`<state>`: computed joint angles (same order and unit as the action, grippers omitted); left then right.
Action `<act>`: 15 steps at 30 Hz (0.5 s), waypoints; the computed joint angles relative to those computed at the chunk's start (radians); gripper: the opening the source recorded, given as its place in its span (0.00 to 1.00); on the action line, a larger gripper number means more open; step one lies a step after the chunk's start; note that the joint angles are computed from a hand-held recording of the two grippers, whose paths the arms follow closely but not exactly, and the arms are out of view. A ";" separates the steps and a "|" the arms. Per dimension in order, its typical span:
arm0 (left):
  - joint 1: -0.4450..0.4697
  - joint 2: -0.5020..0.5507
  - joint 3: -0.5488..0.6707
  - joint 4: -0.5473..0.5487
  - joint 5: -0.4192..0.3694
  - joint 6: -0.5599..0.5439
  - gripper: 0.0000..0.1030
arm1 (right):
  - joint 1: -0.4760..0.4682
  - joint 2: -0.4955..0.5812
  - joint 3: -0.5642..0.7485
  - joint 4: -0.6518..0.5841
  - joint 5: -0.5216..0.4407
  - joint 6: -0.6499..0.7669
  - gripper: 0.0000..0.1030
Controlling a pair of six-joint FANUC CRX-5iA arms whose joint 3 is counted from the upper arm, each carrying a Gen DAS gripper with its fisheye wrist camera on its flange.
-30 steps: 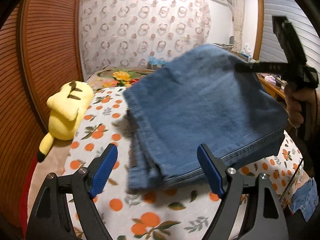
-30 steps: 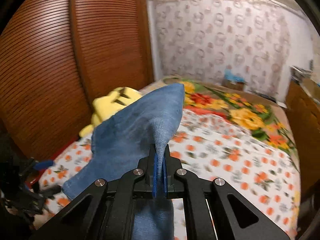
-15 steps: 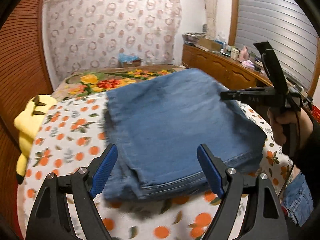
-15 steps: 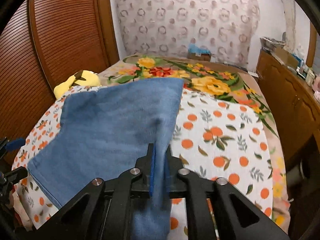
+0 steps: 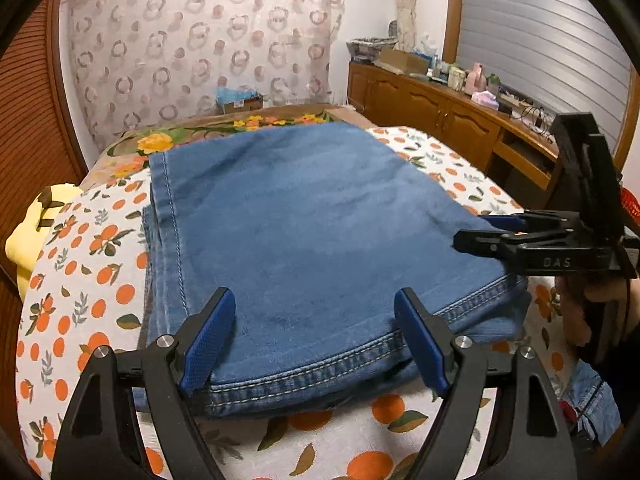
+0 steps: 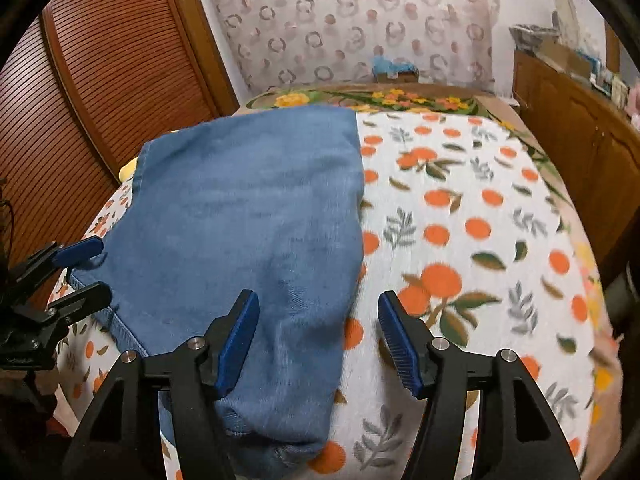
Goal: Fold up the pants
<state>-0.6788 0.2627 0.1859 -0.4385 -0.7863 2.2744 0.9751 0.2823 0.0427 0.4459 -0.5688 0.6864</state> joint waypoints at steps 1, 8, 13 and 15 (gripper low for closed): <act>0.001 0.006 0.003 0.001 -0.009 -0.003 0.80 | -0.001 0.001 0.003 -0.014 0.002 0.004 0.62; 0.003 0.023 0.005 0.005 -0.018 -0.008 0.80 | -0.007 -0.009 -0.005 -0.038 0.017 0.028 0.62; 0.001 0.033 0.009 0.000 -0.024 -0.013 0.80 | 0.000 -0.007 -0.008 -0.071 0.032 0.058 0.62; 0.002 0.031 0.005 0.002 -0.018 -0.009 0.80 | 0.004 -0.003 -0.001 -0.078 0.029 0.070 0.62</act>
<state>-0.6766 0.2939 0.1912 -0.4369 -0.8042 2.2655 0.9790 0.2791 0.0414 0.3682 -0.5401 0.7568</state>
